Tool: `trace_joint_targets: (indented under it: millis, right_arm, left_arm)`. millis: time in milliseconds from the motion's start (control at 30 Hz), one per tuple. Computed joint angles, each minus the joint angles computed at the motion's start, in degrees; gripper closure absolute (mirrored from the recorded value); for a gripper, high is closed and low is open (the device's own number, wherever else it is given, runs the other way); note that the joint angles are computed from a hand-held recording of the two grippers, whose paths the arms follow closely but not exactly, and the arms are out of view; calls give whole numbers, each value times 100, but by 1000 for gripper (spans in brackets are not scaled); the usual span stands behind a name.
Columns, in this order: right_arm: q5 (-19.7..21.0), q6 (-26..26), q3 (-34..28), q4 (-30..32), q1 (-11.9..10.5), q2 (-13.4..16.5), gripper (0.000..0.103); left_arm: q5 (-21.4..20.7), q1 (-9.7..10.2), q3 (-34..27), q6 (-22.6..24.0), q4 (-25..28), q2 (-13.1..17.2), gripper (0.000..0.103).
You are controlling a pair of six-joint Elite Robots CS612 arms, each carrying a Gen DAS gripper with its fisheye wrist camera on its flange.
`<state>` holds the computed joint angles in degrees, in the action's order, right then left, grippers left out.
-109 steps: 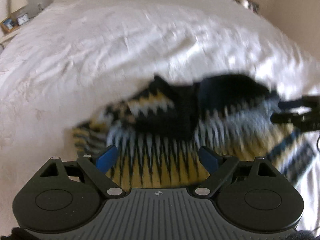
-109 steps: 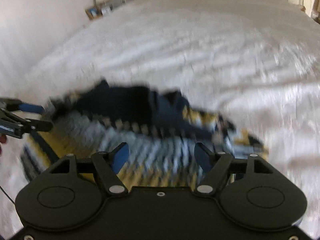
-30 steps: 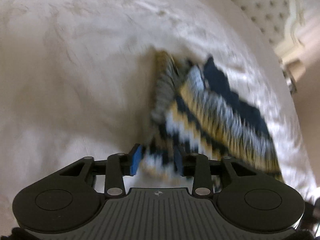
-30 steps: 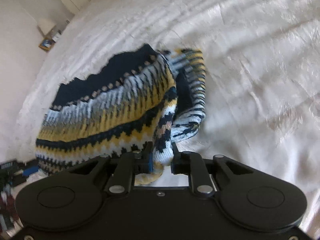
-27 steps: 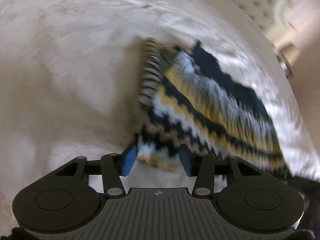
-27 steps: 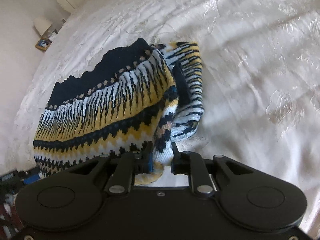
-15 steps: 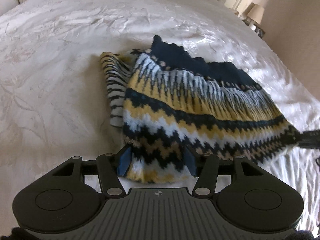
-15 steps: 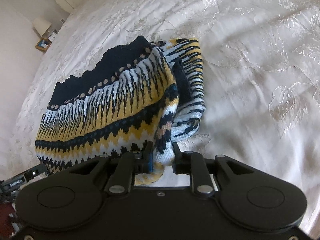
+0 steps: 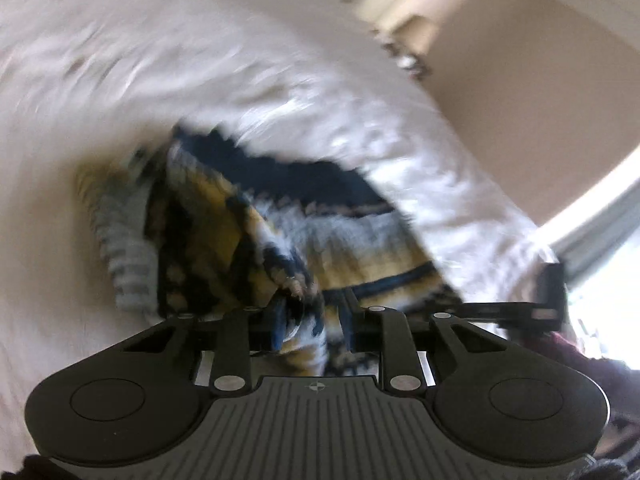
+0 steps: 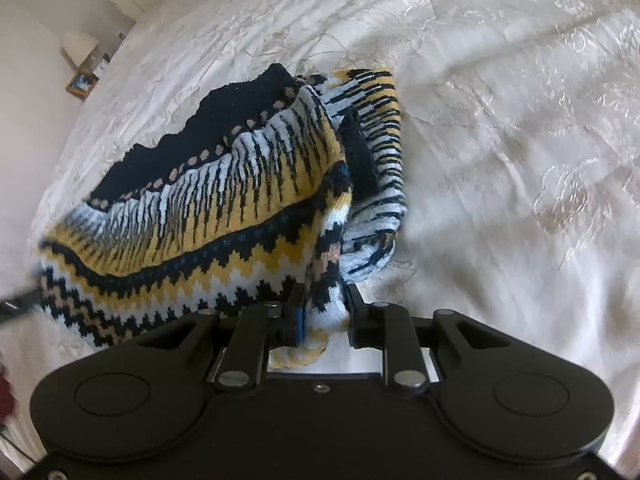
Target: Fold small clothes
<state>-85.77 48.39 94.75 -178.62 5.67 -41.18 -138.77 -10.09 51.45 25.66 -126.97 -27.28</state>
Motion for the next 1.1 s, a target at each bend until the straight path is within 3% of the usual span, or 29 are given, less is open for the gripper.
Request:
trace_joint_targets:
  millis: [133, 267, 333, 500, 533, 600, 633, 767, 800, 933, 1100]
  right_arm:
    - [-16, -63, 17, 72, -12, -18, 71]
    - [-5, -14, 42, 59, -23, -11, 71]
    - [0, 36, 66, 24, -30, -21, 70]
    - [-244, -103, 151, -198, -16, -128, 65]
    - [-302, -141, 170, -303, -21, -143, 61]
    - [-368, -147, 203, -566, -52, -147, 32]
    - [-373, -141, 201, -664, -76, -139, 24]
    - [-237, -152, 79, -579, -183, -82, 16]
    - [-149, -148, 46, -536, -213, -59, 9]
    - [252, -73, -82, -537, -314, 96, 4]
    - [683, 100, -253, -444, -396, 296, 1]
  left_arm:
    - [26, 116, -189, 125, 27, -7, 78]
    - [862, 173, -113, 147, -8, -101, 78]
    - [1299, 181, -9, -116, -149, -149, 78]
    - [1838, 40, 281, -774, -763, -270, 76]
    - [1925, -10, 299, -861, -872, -273, 76]
    - [1983, -123, 307, -1019, -987, -258, 76]
    - [1985, -198, 290, -1134, -1021, -233, 76]
    - [1896, -442, 136, -1203, -971, -76, 72]
    - [1969, -493, 147, -1205, -1027, -64, 66]
    - [2178, -696, 148, -1270, -1256, 0, 39]
    - [2596, -852, -122, -1238, -990, 164, 35]
